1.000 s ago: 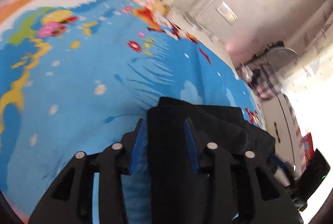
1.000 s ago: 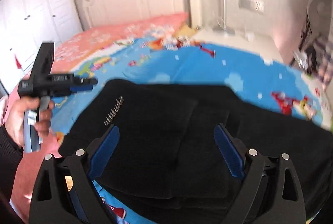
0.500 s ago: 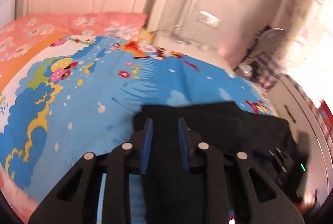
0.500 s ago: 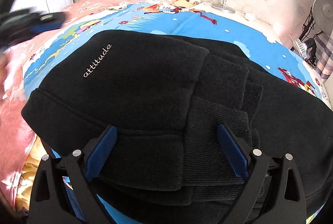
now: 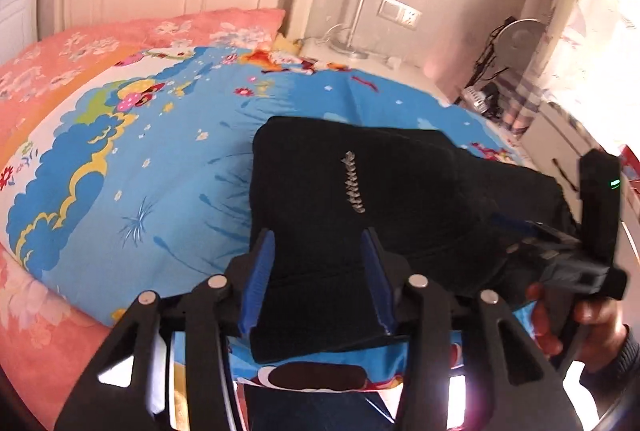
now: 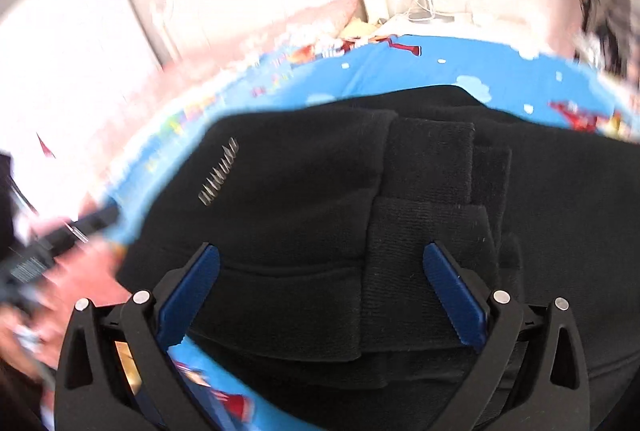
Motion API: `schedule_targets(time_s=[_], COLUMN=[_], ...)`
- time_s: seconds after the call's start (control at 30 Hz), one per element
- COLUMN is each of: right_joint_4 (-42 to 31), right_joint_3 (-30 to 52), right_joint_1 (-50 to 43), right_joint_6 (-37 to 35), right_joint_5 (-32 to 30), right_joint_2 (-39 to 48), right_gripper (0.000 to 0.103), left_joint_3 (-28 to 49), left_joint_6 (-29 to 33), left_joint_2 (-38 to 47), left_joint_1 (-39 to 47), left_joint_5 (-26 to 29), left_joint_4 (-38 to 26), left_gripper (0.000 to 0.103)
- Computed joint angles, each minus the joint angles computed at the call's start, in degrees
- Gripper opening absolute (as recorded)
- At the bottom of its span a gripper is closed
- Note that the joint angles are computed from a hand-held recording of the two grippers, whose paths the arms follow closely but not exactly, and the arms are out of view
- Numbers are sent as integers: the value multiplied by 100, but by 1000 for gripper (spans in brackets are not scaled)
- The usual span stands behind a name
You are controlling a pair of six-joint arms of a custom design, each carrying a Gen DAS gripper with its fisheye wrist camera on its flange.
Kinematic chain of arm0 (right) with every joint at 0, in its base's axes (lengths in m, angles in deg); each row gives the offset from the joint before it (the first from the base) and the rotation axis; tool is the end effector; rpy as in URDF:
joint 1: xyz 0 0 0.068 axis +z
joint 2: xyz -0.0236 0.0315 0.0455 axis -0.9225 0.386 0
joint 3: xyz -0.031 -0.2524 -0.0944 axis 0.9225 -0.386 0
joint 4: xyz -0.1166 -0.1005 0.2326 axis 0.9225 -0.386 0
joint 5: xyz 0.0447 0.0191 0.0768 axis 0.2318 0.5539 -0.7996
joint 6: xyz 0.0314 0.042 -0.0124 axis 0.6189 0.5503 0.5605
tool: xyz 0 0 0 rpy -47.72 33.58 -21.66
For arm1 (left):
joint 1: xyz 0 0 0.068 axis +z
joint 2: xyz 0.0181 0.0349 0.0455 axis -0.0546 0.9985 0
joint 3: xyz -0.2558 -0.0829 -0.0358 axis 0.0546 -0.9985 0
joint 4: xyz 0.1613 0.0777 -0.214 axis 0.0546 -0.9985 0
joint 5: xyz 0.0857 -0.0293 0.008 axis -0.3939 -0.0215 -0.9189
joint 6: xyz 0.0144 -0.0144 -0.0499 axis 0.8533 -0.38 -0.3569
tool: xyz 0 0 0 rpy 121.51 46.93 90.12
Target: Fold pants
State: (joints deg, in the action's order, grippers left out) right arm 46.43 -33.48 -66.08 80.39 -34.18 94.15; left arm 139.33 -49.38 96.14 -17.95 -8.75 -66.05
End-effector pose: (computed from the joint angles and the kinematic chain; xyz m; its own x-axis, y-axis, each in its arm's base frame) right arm 0.2894 0.0143 0.2557 -0.7214 0.2731 -0.6364 0.0313 0.9309 0.3639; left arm 0.3397 -0.1004 0.2550 -0.7000 0.1772 -0.6918 0.4297 0.8783 -0.2098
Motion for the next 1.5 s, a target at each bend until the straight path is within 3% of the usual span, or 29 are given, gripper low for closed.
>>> schedule_targets(time_s=[0.13, 0.27, 0.43, 0.5, 0.7, 0.8, 0.87, 0.97, 1.03, 1.07, 1.13, 1.2, 1.23, 1.33, 1.37, 1.4, 1.43, 1.5], right_joint_4=[597, 957, 1332, 1332, 1836, 2382, 2874, 4003, 5055, 5062, 3664, 2225, 1526, 1424, 1794, 2691, 4547, 8906], right_joint_3=[-426, -566, -652, -646, -810, -1110, -1295, -1673, -1962, -1969, -1672, -1189, -784, -253, -203, -341, -642, -1192], right_joint_1=[148, 505, 1143, 1255, 1550, 1929, 2150, 2452, 2663, 2694, 2430, 1673, 953, -545, -921, -1162, -1370, -1336], right_joint_6=[-22, -158, -312, -481, -962, -1348, -1824, -2690, -3447, -3508, -2494, -1094, -226, 1778, 2583, 3640, 5657, 9715], right_joint_5=[297, 874, 2578, 2956, 4040, 4921, 5425, 6148, 6580, 6588, 5680, 3845, 2190, -1284, -2384, -3332, -4351, -4545], right_joint_2=[-801, -1323, -1634, -1690, -1919, -2206, -2292, -2328, -2306, -2349, -2714, -2798, -2582, -1763, -1416, -1060, -525, 708], right_gripper=[99, 99, 99, 99, 99, 99, 99, 99, 99, 99, 99, 99, 99, 99, 99, 99, 99, 99], left_joint_3=[-14, -7, -98, -191, -575, -583, -408, -14, 112, 73, 100, 131, 155, 148, 158, 156, 152, 157], left_joint_6=[-91, -89, -268, -283, 256, 320, 361, 263, 197, 114, 39, 39, 43, -33, -92, -153, -209, -356], left_joint_2=[161, 170, -123, -260, -561, -548, -399, 76, 317, 320, 354, 399, 414, 380, 374, 340, 281, 142], left_joint_1=[-146, -229, -527, -631, -838, -874, -871, -913, -901, -862, -795, -767, -760, -649, -616, -571, -545, -456], left_joint_5=[-99, -180, -1227, -1579, -2008, -2085, -2031, -2077, -2003, -1935, -1803, -1731, -1706, -1394, -1289, -1170, -1060, -768], left_joint_4=[-112, -114, 23, 173, 829, 915, 674, 165, -4, 32, -13, -51, -73, -67, -78, -64, -5, 172], left_gripper=[48, 61, 87, 99, 101, 101, 101, 86, 84, 84, 84, 84, 84, 77, 74, 70, 69, 69])
